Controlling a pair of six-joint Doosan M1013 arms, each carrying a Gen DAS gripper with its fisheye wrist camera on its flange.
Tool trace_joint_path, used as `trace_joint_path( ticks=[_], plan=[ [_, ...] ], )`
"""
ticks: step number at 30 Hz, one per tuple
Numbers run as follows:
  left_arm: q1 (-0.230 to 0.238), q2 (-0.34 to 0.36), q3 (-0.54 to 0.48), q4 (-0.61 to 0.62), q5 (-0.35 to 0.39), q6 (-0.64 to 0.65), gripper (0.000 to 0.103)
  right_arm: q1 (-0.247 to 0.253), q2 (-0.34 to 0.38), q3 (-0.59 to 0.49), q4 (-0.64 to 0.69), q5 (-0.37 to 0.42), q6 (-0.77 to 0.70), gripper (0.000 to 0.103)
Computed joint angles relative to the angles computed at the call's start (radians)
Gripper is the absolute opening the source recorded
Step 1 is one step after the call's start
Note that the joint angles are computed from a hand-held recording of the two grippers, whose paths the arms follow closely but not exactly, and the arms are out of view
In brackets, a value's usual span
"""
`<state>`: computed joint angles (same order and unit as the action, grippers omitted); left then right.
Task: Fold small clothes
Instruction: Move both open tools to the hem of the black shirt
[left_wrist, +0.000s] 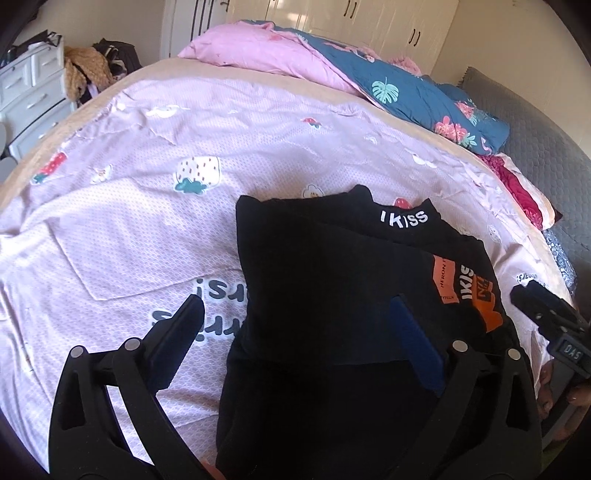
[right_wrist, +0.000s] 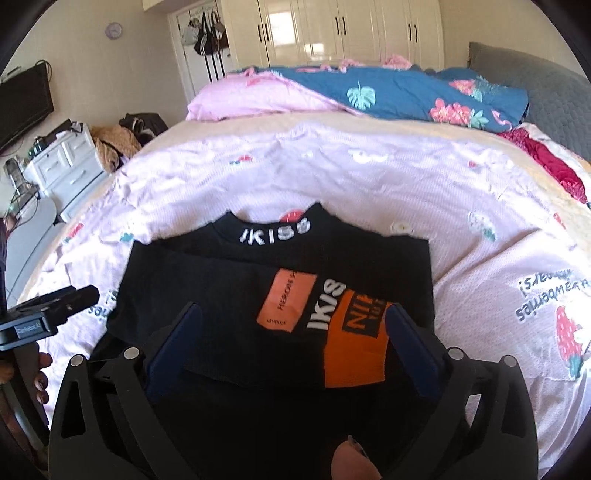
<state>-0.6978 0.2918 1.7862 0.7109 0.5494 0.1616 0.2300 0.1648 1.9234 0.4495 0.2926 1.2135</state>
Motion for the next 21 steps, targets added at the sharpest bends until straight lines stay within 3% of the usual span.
trace_joint_path(
  ticks=[9,16,21],
  plan=[
    [-0.021,-0.042,0.022,0.106,0.008,-0.102,0.094,-0.009,-0.045,0.018,0.118,-0.016,-0.111,0.099],
    [-0.055,-0.071,0.035,0.172,0.072,-0.159,0.094,-0.006,-0.077,0.045,0.072,-0.038,-0.061,0.099],
    [-0.086,-0.104,0.073,0.249,0.076,-0.242,0.094,-0.013,-0.109,0.077,0.072,-0.052,-0.059,0.099]
  ],
)
